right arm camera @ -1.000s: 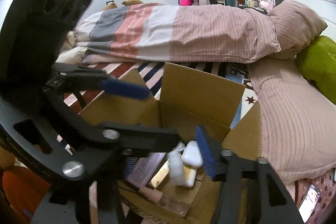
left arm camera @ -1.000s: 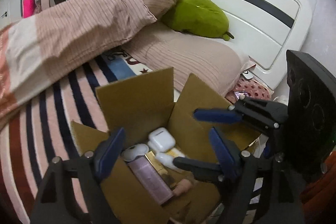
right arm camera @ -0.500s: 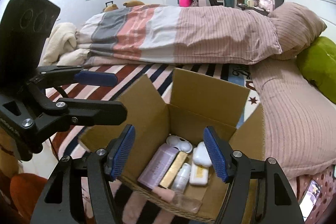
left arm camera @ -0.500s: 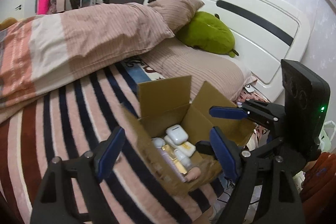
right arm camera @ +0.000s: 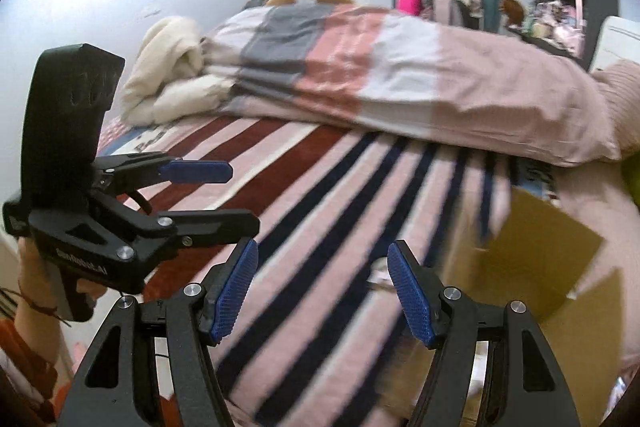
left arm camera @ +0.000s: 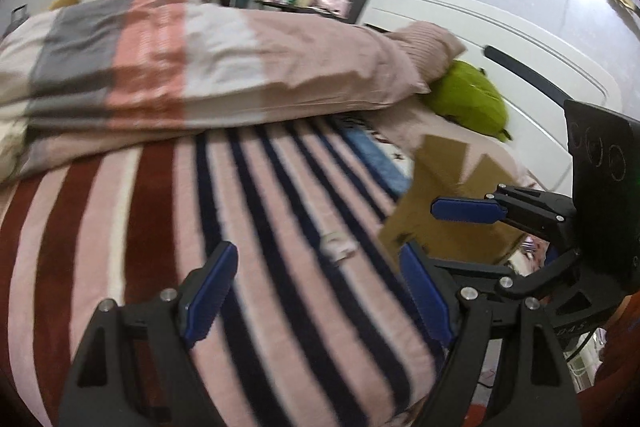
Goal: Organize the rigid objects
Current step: 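Reach the right gripper to the clear ring-shaped item and grasp it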
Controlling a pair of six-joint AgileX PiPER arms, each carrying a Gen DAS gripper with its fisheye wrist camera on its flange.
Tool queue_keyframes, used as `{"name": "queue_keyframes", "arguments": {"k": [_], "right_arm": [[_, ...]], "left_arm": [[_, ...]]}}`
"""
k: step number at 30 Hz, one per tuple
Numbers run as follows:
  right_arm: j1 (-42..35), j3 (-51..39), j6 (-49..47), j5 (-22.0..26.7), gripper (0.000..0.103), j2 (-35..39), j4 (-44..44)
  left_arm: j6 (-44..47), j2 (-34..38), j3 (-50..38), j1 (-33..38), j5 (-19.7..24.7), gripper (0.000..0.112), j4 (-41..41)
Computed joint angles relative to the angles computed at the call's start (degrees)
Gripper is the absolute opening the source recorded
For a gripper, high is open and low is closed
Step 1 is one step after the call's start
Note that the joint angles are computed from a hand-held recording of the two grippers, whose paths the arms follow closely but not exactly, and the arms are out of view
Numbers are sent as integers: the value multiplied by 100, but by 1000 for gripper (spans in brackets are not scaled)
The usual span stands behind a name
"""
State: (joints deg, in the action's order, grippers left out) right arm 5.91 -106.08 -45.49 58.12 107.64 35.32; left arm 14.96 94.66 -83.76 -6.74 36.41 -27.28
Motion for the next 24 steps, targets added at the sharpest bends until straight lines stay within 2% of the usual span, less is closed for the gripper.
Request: {"name": "queue_keyframes", "arguments": {"k": [5,8,11,14,18,24], "right_arm": [[688,-80,576,-222,64,454,-470],[893,-179,1004,-309,64,834,-767],[987,-134,1492,-659,65,1108,-1238],[1063,-230,2229,-1050,65,1427,-2164],[1132,-604,3105,-1183,65,1853,-3336],[1174,-896,3588,-1400,64,2234,-4091]], "left_arm": [[812,-202,1014,547,-492,81,-640],[1398,-134,1361,729,-665,81,-1134],[2239,48,1595,901,-731,81,-1903],[2742,174,1678,934,-799,81,-2434],[3308,327,1658,916,-795,81,-2924],[3567,412,1676,912,-893,81,-3193]]}}
